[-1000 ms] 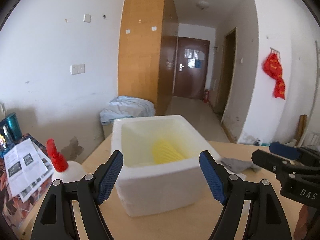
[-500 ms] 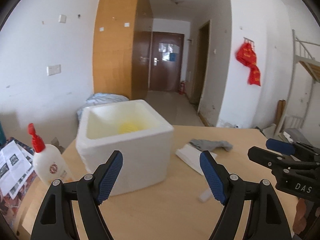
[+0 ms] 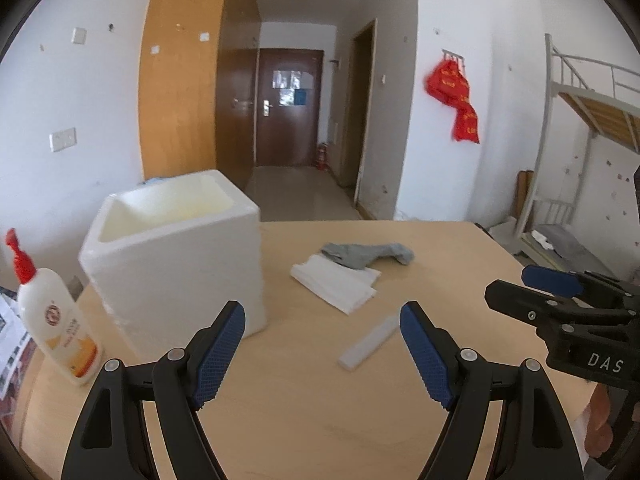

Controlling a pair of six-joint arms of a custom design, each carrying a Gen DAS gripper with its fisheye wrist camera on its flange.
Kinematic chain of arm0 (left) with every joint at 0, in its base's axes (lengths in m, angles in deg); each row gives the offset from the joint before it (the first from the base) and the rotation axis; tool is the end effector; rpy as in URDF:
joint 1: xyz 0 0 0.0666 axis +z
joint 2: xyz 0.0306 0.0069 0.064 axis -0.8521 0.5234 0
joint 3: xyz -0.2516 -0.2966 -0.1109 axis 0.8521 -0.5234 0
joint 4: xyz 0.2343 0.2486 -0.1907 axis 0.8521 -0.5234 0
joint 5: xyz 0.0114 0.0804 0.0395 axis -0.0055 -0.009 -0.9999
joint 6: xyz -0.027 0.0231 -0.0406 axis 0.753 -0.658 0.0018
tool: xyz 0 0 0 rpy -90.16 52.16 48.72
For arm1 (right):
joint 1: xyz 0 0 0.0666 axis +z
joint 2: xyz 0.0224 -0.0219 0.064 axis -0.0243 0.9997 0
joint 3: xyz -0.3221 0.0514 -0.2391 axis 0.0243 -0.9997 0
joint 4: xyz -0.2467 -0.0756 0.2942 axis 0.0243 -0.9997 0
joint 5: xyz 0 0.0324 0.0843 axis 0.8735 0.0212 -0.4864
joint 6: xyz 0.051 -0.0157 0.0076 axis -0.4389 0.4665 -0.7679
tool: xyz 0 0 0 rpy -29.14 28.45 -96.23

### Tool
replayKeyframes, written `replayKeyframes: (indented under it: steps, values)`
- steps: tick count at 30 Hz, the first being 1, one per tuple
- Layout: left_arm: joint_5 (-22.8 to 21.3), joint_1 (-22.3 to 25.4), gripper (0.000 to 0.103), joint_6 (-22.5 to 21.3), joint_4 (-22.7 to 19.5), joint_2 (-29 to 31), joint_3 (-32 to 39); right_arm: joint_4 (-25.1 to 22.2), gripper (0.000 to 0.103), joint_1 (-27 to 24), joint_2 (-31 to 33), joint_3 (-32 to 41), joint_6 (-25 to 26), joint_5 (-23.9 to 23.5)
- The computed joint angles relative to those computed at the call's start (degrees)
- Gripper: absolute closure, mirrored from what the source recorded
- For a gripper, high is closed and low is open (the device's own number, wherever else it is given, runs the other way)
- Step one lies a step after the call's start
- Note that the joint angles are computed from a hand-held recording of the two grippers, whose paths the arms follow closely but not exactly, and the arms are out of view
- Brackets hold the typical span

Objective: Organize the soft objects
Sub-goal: 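Move both tools back toward the white foam stick and black hair tie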

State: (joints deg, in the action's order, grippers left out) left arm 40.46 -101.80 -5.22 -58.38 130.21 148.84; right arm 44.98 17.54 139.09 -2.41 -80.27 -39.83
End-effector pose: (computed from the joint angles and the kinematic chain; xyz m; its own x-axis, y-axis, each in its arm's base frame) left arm 0.4809 -0.4234 0.3561 -0.4873 -0.1174 -0.8653 -0.1151 0.9909 -0.0697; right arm 0.5405 0.1924 0.3822 -0.5319 -0.2235 -0.8168 -0.4907 0.8674 0.0822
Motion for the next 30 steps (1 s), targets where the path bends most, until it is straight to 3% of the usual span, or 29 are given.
replayKeyframes:
  steps: [4, 21, 30]
  values:
    - [1.15, 0.15, 0.022, 0.22, -0.91, 1.38, 1.22, 1.26, 0.023, -0.64, -0.29, -1.34, -0.54, 0.58]
    - [8.87, 2.02, 0.022, -1.46, -2.33, 6.35, 4.96, -1.33, 0.021, -2.78, 3.56, 0.3, -1.06, 1.54]
    - [13.18, 3.46, 0.022, -1.89, -5.62, 10.77, 10.03, -3.13, 0.021, -2.96, 6.85, 2.47, -0.67, 2.14]
